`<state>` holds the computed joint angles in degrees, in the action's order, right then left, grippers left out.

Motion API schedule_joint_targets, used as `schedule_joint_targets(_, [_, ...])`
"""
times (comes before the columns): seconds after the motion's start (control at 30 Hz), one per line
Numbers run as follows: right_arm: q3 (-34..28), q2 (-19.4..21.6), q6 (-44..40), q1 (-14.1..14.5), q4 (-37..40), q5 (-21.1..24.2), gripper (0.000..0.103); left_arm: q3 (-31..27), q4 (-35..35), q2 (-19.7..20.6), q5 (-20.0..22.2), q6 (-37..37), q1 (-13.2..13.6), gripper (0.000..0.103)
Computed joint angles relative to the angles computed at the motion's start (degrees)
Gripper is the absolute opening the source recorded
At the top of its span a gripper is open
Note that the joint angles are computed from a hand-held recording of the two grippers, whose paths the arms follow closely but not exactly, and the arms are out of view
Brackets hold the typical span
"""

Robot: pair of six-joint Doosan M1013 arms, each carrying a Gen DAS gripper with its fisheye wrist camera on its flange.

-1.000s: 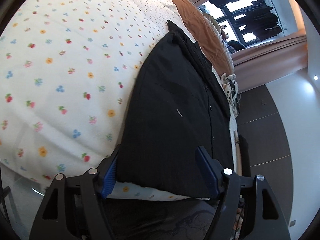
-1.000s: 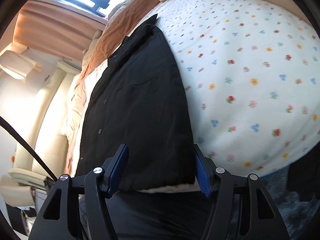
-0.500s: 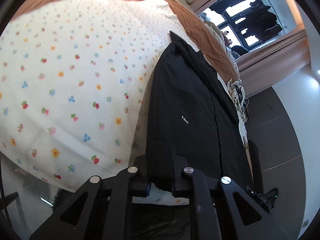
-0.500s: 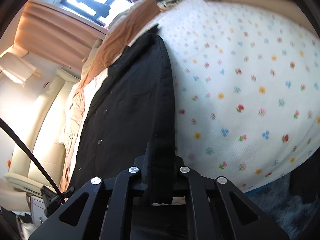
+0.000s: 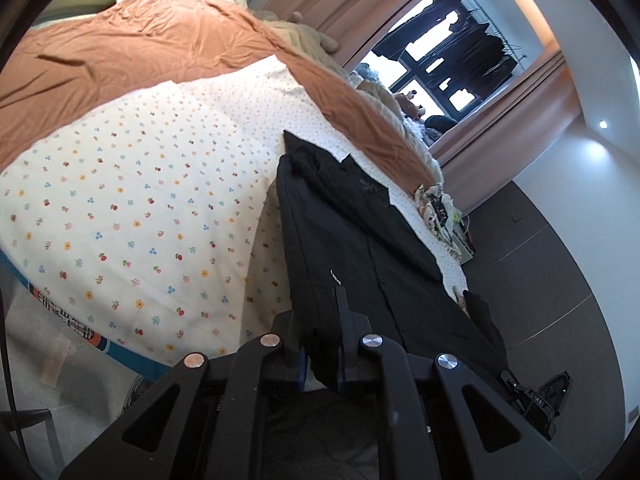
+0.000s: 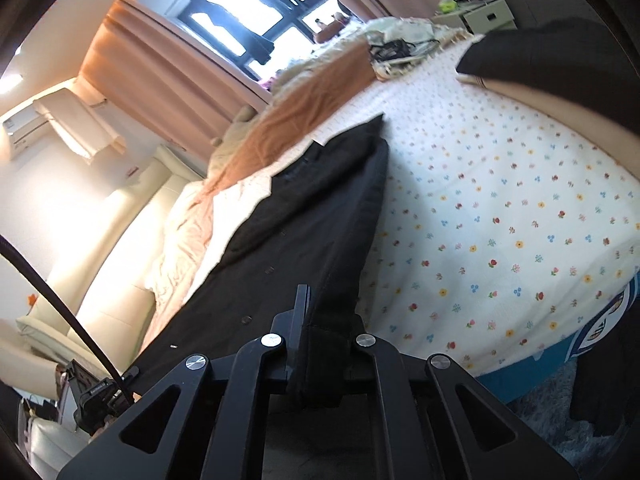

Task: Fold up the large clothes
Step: 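Lift the hem with both tools and fold it over toward the collar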

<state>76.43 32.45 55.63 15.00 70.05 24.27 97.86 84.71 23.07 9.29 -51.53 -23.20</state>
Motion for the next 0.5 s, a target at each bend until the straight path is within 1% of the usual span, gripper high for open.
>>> schedule_joint_targets(0.1, [2.3,-1.7,-7.3,-0.3,6.0,-0.5,0.004,1.7,5.8,-2.2,1.4,-5.5,-1.3,0.012])
schedule_joint_targets(0.23, [6.2,-4.5,-17.8,-0.5,14.8,-0.8,0.004,3.4,12.2,-4.6,4.7,-10.8,-3.3,0.012])
schedule_joint_targets(0.37, [9.2,-6.6,-24.2,-1.2,20.9,0.1,0.004,5.1,16.0,-6.8,7.5,-14.1,-5.1,0.012])
schedule_joint_targets(0.5, [11.3,-7.8,-30.1,-1.5,26.2,0.9,0.004,6.2,16.6,-8.4,10.1,-14.8,-6.7,0.012])
